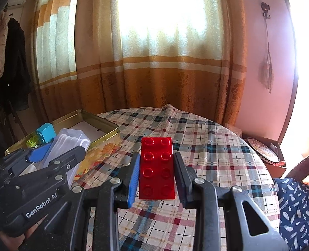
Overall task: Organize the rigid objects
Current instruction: 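Lift the clear box and red brick and carry them toward the tray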
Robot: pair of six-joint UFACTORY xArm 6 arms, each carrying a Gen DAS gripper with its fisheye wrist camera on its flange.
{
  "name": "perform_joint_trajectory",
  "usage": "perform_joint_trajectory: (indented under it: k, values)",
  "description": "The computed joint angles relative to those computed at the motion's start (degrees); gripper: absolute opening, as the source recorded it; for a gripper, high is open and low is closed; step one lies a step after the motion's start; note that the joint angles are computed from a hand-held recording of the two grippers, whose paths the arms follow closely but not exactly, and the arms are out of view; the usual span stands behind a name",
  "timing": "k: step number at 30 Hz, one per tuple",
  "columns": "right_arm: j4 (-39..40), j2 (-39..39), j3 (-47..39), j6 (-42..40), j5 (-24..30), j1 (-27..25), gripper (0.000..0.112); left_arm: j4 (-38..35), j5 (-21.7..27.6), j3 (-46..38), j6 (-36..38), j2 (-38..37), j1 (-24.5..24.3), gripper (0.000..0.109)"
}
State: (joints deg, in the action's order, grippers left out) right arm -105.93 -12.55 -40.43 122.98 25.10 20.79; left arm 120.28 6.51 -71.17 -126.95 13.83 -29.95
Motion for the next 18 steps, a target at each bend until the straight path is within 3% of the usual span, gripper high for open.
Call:
perform_joint_trajectory:
  k: [18]
  values:
    - [-1.82,-0.81,0.43,2.81,0.35,0.67,0.034,5.38,2.46,3.09,-4.05,-3.15,-0.77,0.052]
